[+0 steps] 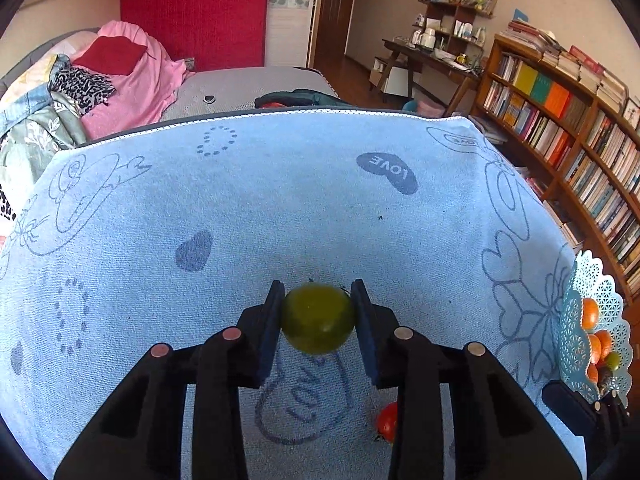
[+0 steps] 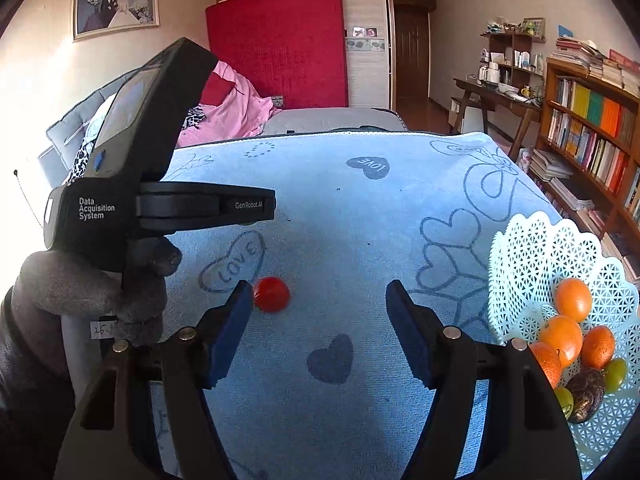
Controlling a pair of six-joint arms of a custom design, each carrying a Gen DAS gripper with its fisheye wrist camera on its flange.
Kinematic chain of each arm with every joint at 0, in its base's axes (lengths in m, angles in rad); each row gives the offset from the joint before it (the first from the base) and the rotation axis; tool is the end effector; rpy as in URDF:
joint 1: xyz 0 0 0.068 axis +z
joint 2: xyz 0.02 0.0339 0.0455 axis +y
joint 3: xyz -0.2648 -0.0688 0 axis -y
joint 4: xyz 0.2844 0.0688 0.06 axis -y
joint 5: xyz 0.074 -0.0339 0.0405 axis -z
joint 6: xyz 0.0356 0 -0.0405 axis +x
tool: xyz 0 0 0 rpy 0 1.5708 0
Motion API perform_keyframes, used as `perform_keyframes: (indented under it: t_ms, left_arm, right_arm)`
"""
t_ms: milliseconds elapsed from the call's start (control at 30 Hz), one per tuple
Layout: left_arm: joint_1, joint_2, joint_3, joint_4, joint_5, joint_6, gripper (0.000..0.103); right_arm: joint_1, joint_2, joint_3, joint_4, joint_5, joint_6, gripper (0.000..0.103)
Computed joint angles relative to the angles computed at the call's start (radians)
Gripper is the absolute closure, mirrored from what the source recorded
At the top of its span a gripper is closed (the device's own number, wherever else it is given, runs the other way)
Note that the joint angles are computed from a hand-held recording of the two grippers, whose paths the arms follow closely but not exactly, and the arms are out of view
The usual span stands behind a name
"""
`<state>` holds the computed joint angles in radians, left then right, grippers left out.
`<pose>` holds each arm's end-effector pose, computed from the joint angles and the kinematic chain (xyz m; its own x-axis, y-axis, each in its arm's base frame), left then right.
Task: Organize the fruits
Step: 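Grasp the red tomato with the right gripper while the left gripper holds the green tomato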
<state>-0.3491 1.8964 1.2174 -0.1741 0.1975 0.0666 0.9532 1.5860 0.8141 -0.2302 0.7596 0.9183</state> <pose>0.4067 -0.1555 0.1504 -0.6759 0.3155 -0.6660 0.5028 0.8582 -0.1037 0.2073 0.2495 0.1388 -0.5953 0.1568 -0.7880 0.1592 0.9844 0.0756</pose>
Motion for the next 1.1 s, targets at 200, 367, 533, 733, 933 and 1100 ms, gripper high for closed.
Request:
perform_keyframes:
  t_ms: [200,367,533,733,933,1100]
  left_arm:
    - [0.019,-0.037,-0.01,0.009,-0.012,-0.019,0.068]
    - [0.025,-0.06,-0.019,0.016,-0.016,-0.028,0.068]
    - [0.031,-0.078,-0.031,0.025,-0.018,-0.027,0.068]
    - [0.033,-0.086,-0.035,0.025,-0.011,-0.03,0.068]
    - [0.032,-0.097,-0.041,0.023,-0.008,-0.033,0.068]
    - [0.04,-0.108,-0.046,0.022,0.0,-0.039,0.068]
  right_arm:
    - [-0.046,0.05,0.017,0.092,-0.095,-0.076,0.032]
    - [-0.116,0.122,0.054,0.143,-0.223,-0.129,0.038]
    - [-0.16,0.194,0.109,0.14,-0.295,-0.15,0.05]
    - [-0.175,0.251,0.161,0.125,-0.318,-0.168,0.058]
    - [-0.18,0.26,0.173,0.104,-0.306,-0.161,0.07]
    - [-0.164,0.234,0.15,0.098,-0.293,-0.139,0.073]
